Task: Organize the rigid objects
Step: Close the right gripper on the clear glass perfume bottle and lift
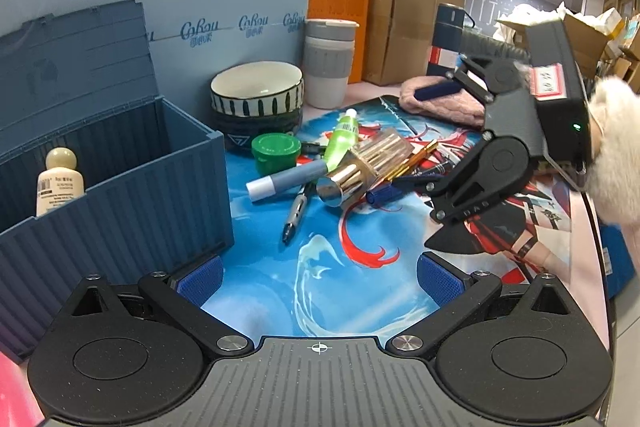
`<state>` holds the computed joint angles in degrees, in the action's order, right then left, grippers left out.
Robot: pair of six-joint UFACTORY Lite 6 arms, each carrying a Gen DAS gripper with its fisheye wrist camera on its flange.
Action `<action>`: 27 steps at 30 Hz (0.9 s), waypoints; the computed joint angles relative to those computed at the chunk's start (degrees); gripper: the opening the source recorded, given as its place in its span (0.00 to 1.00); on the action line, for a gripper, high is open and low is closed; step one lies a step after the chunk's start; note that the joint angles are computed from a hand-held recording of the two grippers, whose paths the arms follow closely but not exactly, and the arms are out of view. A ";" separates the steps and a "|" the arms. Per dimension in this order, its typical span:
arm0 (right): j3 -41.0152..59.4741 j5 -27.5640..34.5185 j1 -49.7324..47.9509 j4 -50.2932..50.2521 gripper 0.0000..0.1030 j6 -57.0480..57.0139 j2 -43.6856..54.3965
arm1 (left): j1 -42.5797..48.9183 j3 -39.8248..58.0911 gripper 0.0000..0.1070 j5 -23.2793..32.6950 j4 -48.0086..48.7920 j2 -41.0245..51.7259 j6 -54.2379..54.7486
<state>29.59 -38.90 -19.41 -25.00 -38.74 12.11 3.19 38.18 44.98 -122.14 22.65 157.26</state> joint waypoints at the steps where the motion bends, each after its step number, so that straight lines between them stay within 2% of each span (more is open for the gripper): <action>1: 1.08 0.94 1.00 2.27 0.96 -3.09 0.75 | 0.00 -0.07 0.96 -0.04 0.23 -0.03 -0.06; 3: 3.54 3.86 2.70 4.98 0.96 -6.62 1.84 | 0.00 0.01 0.96 -0.04 0.61 0.11 -0.25; 5: 6.62 7.14 3.58 3.46 0.95 -6.06 3.27 | 0.37 0.32 0.96 0.13 1.70 0.34 -1.09; 7: 9.68 11.02 4.44 0.12 0.85 -2.51 4.25 | 1.11 1.12 0.96 0.67 4.35 0.81 -3.57; 13: 18.37 20.73 7.73 -13.07 0.64 12.67 9.70 | 2.52 2.60 0.96 1.71 8.39 1.56 -7.89; 16: 20.85 21.42 8.66 -18.66 0.55 19.55 12.25 | 2.95 4.02 0.96 1.90 11.32 2.60 -10.95; 20: 23.11 22.70 9.04 -25.30 0.53 28.51 13.39 | 3.35 5.70 0.96 1.43 13.20 3.62 -14.55; 23: 22.14 23.39 9.45 -26.09 0.47 29.40 12.07 | 4.65 5.77 0.96 2.72 14.42 3.29 -16.00; 27: 19.62 22.85 8.68 -38.51 0.36 41.47 8.40 | 6.15 6.17 0.96 3.75 15.48 2.85 -18.09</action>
<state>49.22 -16.05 -10.73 -63.51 2.73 20.51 9.35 44.34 48.73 -106.66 25.50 139.18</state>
